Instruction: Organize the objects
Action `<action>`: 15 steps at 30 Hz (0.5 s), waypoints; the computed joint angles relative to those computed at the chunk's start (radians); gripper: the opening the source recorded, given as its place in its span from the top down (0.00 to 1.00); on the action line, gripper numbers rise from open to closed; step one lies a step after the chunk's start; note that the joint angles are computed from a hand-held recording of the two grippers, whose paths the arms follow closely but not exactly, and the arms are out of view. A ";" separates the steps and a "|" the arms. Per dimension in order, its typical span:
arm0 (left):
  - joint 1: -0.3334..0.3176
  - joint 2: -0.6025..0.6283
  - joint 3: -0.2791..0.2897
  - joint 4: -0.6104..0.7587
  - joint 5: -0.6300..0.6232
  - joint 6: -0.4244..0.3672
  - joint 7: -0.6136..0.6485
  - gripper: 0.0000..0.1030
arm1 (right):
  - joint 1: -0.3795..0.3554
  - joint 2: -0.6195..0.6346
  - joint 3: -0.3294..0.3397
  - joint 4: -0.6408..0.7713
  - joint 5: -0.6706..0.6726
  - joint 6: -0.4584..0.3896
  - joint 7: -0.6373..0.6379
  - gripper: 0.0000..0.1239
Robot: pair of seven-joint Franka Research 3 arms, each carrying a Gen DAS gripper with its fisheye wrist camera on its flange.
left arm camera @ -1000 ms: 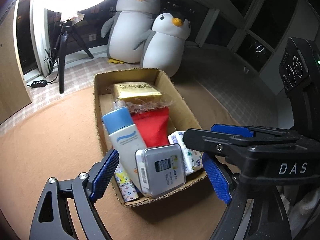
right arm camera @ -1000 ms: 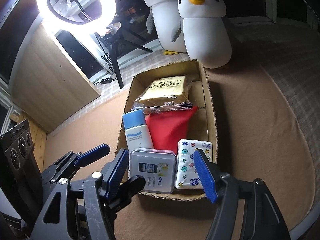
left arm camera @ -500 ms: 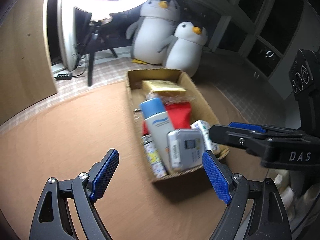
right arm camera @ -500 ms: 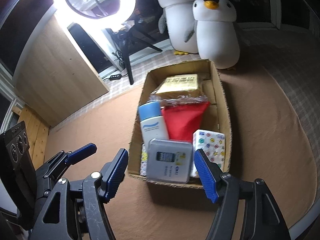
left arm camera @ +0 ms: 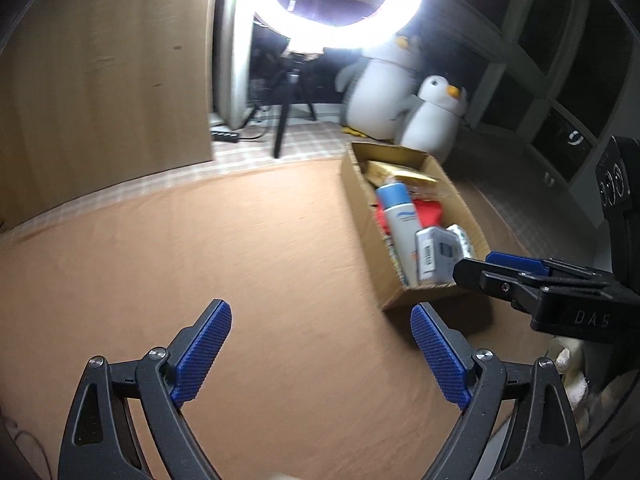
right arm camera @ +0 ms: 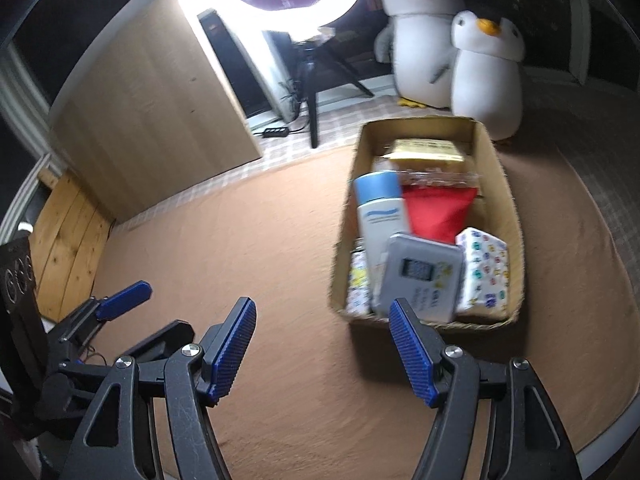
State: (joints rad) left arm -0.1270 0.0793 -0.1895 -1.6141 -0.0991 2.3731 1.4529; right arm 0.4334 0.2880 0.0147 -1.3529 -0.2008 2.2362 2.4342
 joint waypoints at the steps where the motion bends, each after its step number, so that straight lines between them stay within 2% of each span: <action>1: 0.004 -0.023 0.004 -0.026 0.001 0.007 -0.005 0.09 | 0.008 0.010 0.002 0.015 -0.010 -0.007 0.000 0.47; 15: 0.026 -0.298 0.067 -0.326 0.068 0.035 -0.103 0.06 | 0.144 0.132 -0.012 0.216 -0.108 -0.092 0.009 0.46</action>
State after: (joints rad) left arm -0.1010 -0.2185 -0.1227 -1.9398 -0.0307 2.4083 1.3504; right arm 0.5771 0.4202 0.0022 -1.1371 -0.3085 2.1438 2.4430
